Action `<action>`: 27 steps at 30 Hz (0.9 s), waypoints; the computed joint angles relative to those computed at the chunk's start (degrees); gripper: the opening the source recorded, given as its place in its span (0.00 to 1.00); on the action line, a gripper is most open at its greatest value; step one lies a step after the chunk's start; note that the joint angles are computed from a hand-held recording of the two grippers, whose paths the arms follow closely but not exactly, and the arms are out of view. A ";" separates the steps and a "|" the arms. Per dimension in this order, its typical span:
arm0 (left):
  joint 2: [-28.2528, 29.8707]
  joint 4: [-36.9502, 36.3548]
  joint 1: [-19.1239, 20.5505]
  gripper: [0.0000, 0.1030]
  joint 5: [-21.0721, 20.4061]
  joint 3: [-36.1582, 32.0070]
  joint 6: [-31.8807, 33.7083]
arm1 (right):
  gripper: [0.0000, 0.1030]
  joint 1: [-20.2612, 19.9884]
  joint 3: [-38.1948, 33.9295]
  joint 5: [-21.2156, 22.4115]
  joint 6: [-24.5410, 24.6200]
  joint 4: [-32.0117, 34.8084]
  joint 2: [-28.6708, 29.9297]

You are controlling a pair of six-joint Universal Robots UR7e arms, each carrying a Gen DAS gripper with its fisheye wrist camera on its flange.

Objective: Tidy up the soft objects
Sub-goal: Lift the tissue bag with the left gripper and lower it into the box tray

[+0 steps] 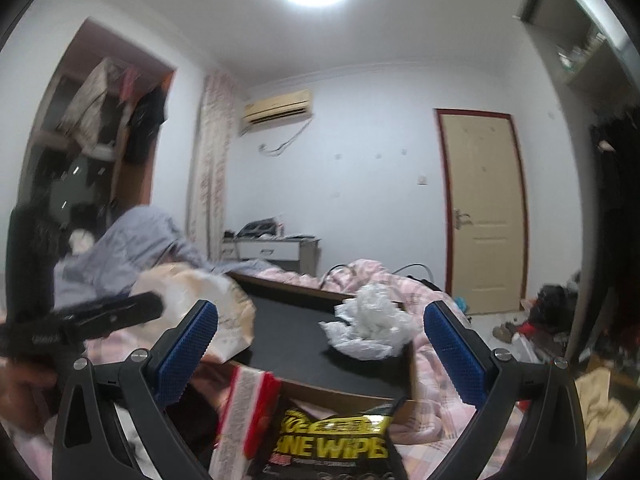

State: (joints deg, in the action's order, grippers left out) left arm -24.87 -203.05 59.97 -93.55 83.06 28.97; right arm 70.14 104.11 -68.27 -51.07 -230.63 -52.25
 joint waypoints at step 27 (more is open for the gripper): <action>2.14 27.04 -3.74 1.00 22.72 -12.38 2.87 | 1.00 -1.71 -0.83 -1.88 10.43 3.09 -2.77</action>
State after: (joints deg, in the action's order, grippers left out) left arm -22.74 -176.01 56.23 -70.83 70.69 31.84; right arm 68.43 103.28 -70.15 -40.64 -227.54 -55.02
